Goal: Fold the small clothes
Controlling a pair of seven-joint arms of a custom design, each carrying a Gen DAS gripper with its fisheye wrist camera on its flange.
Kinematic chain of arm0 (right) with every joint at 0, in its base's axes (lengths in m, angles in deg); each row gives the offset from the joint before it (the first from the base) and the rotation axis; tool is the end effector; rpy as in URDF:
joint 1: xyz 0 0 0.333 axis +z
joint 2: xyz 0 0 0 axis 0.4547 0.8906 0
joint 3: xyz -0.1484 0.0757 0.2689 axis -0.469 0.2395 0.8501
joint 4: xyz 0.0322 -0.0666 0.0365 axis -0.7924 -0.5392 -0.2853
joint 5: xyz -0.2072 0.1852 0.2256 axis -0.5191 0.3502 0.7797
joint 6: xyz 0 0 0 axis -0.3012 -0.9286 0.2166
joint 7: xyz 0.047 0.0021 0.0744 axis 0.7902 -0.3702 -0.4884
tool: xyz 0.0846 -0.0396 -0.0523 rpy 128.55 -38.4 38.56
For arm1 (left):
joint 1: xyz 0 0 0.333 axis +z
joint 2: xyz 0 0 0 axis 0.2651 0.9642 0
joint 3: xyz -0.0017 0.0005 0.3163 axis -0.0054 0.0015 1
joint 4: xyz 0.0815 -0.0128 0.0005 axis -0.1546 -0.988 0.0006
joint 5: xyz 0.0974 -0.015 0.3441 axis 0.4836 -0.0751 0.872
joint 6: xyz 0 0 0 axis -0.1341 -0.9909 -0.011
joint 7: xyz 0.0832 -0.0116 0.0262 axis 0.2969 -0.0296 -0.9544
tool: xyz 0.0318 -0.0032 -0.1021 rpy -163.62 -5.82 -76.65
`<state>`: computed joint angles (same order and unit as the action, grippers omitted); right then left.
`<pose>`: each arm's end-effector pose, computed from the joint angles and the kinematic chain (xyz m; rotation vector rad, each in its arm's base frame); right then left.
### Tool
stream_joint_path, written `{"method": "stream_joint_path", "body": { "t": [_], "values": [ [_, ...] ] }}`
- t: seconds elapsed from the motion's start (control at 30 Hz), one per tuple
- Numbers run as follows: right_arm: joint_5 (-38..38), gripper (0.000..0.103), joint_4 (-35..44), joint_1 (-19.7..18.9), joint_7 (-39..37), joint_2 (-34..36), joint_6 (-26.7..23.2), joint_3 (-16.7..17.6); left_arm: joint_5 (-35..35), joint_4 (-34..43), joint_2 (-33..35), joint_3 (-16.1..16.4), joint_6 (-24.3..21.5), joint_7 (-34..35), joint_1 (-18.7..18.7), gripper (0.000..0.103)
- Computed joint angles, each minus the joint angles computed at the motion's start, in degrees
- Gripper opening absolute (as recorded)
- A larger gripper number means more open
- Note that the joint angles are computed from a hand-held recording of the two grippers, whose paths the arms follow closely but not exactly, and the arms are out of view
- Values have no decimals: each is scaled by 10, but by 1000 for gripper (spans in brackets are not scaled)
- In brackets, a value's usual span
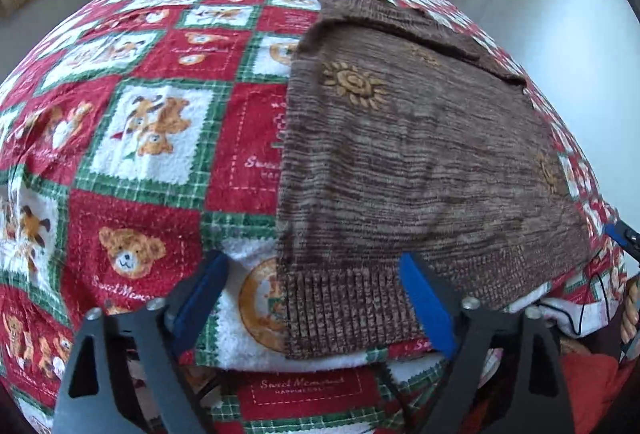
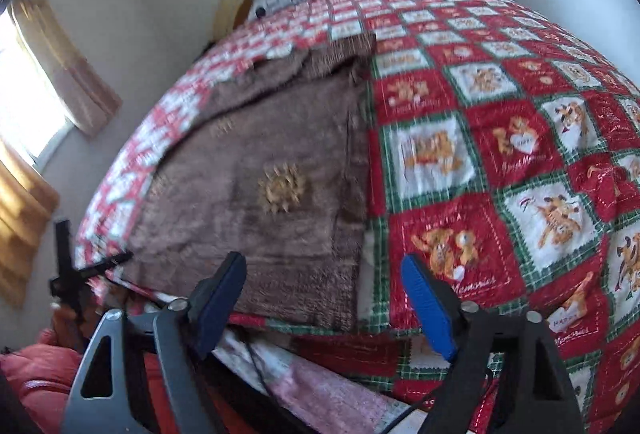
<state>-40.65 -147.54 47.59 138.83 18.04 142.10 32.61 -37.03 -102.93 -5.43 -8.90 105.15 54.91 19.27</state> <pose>0.4446 0.1576 0.4960 -1.6877 1.8130 -0.3013 0.5001 0.0282 0.4496 -1.9530 2.0738 -0.8061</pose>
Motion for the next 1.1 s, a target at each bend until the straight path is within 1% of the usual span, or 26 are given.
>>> {"method": "stream_joint_path", "body": {
  "t": [0.03, 0.13, 0.2, 0.23, 0.3, 0.33, 0.47, 0.5, 0.57, 0.63, 0.67, 0.73, 0.77, 0.83, 0.87, 0.93, 0.97, 1.1],
  "values": [
    [-9, 78, 3, -4, 7, 7, -8, 5, -2, -2, -1, 0, 4, 0, -1, 84],
    [9, 78, 7, 7, -9, 17, -29, 3, 4, -6, -3, -2, 13, -9, -1, 77],
    [-16, 78, 12, -5, 6, 18, -42, 17, 13, -5, -3, -2, 7, -15, 0, 76],
    [-48, 78, 11, -18, 26, 16, -41, 29, 20, -1, -4, 1, 0, -16, 3, 75],
    [-86, 78, 7, -32, 55, 6, -33, 40, 36, 7, -4, 2, -8, -31, 8, 75],
    [-96, 78, 5, -35, 63, 1, -26, 40, 32, 16, 0, 6, -13, -25, 10, 75],
    [-104, 78, 2, -29, 68, -10, 26, 28, -22, 35, -3, 7, 17, 28, 0, 77],
    [-115, 78, 11, -33, 72, -5, 35, 31, -24, 47, 5, 4, 23, 30, -2, 77],
    [-144, 78, 40, -45, 89, 15, 33, 44, 3, 81, 33, -6, 27, 3, -5, 77],
    [-152, 78, 71, -41, 90, 38, 29, 44, 74, 120, 74, -18, 42, -71, -8, 77],
    [-139, 78, 91, -30, 74, 55, 31, 38, 144, 134, 95, -18, 63, -142, -15, 77],
    [-113, 78, 116, -18, 47, 77, 37, 32, 289, 175, 141, 1, 84, -288, -37, 77],
    [-98, 78, 132, -14, 33, 92, 41, 30, 360, 216, 175, 18, 81, -358, -57, 77],
    [-61, 78, 160, -9, 3, 118, 47, 32, 424, 288, 228, 36, 60, -417, -80, 77],
    [-39, 78, 174, -9, -13, 130, 48, 35, 463, 336, 262, 52, 45, -450, -99, 77],
    [11, 78, 206, -13, -52, 159, 46, 46, 518, 404, 309, 76, 19, -493, -125, 77],
    [20, 78, 217, -17, -57, 169, 44, 52, 544, 443, 334, 89, 1, -513, -137, 77],
    [71, 78, 265, -39, -98, 207, 26, 80, 575, 548, 402, 110, -36, -572, -138, 79]
  ]
}}
